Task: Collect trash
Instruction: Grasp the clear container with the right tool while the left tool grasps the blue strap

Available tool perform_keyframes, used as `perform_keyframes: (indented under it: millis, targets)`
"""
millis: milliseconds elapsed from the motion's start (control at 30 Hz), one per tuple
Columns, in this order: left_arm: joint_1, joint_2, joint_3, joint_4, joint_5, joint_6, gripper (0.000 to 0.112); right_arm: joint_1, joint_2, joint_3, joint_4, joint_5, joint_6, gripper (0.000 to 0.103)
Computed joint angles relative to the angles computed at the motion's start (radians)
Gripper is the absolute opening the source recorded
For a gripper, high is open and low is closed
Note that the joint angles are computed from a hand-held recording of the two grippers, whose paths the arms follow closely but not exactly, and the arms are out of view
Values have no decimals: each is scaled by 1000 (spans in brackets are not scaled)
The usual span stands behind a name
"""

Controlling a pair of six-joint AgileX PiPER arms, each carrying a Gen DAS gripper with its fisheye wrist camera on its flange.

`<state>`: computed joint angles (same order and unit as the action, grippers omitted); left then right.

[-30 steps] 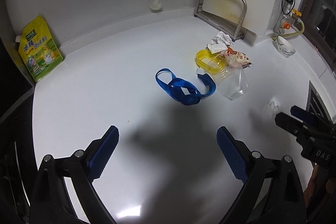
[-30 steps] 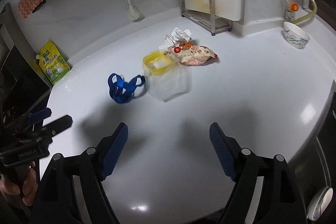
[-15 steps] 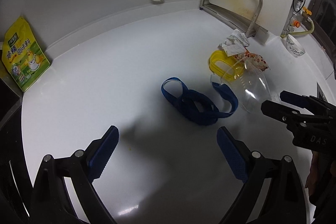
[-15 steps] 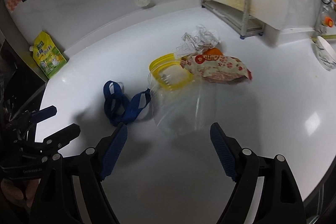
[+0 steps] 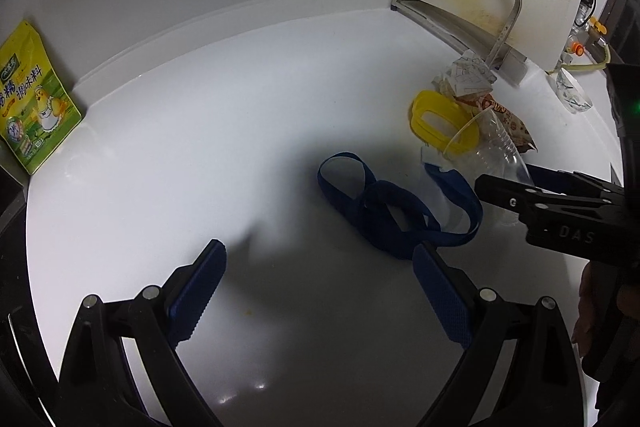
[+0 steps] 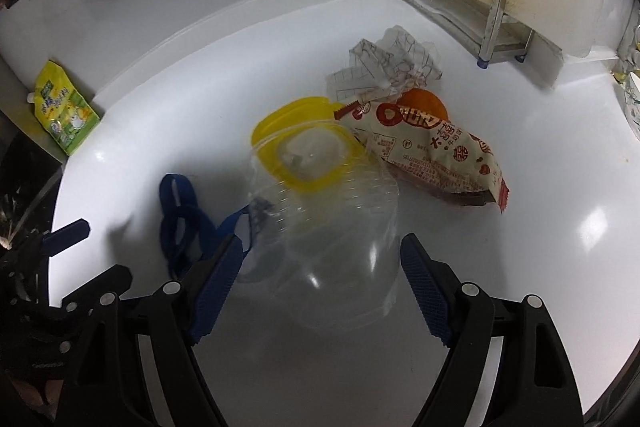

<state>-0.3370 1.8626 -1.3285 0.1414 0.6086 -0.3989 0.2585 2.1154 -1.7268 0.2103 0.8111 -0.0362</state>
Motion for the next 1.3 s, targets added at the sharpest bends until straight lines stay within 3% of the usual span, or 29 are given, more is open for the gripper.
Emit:
perform_keyframes:
  millis: [433, 833, 1100, 1300]
  targets:
    - [-8, 18, -13, -3, -4, -17, 93, 11, -11, 41, -51, -78, 53, 70]
    - [-58, 70, -54, -18, -20, -4, 93, -32, -220, 313, -107, -205, 162, 69]
    - [-87, 144, -116, 55, -44, -60, 92, -44, -352, 486, -129, -256, 236, 69]
    - [-108, 181, -140, 135, -30, -115, 64, -26, -450, 591, -158, -277, 318, 69]
